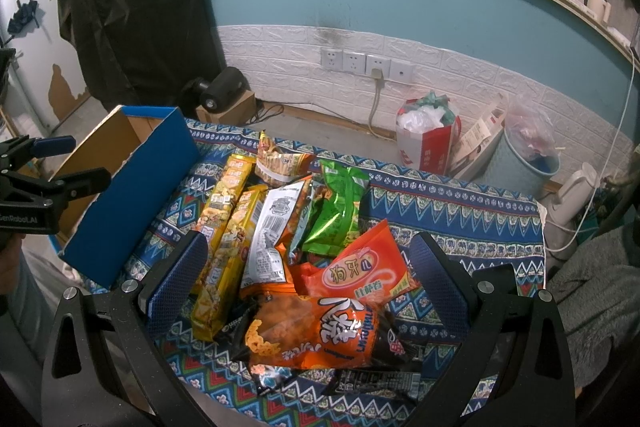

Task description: Organize snacks

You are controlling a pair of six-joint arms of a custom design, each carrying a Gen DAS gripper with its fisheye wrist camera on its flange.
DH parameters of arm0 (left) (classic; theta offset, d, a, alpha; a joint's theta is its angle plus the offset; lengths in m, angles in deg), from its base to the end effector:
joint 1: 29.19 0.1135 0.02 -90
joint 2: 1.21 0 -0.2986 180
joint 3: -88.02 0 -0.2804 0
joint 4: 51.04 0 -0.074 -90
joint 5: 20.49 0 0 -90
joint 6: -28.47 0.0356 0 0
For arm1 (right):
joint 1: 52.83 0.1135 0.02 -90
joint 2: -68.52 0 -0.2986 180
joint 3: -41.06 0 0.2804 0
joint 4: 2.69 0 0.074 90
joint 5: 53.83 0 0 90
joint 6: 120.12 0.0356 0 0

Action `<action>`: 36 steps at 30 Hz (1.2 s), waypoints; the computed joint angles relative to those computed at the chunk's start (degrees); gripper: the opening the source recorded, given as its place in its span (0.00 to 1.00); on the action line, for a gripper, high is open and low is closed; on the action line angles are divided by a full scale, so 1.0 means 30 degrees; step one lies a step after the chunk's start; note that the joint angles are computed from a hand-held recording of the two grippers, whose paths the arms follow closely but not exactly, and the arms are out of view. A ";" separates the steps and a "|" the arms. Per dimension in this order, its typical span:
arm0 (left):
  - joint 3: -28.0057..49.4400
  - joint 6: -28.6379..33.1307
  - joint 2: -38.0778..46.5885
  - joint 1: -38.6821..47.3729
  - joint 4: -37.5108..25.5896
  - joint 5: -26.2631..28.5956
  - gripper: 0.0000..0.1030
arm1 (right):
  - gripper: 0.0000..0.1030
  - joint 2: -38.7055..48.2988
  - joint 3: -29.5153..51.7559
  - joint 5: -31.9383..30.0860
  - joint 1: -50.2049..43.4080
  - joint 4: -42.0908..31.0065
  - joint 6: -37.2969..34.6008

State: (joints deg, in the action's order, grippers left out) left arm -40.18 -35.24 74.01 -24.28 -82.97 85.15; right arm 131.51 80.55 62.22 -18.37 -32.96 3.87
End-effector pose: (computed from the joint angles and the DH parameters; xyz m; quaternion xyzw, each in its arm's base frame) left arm 0.2625 0.0129 0.2017 0.2152 0.9218 -0.0458 0.3191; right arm 0.1772 0.1026 0.1822 0.0663 0.9263 -0.0067 0.3709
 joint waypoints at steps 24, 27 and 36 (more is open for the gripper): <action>-0.0464 0.0166 0.1624 -0.1524 0.1059 -0.1836 0.98 | 0.96 -0.1067 -0.0417 -0.0085 -0.0639 -0.2363 0.1767; -0.0555 0.0162 0.2074 -0.1876 0.1064 -0.2127 0.98 | 0.96 -0.1545 -0.0975 -0.0327 -0.1050 -0.3112 0.2706; -0.1236 -0.0135 0.3137 -0.3210 0.1921 -0.3751 0.98 | 0.96 -0.3881 -0.3516 -0.2507 -0.2934 -0.4926 0.6092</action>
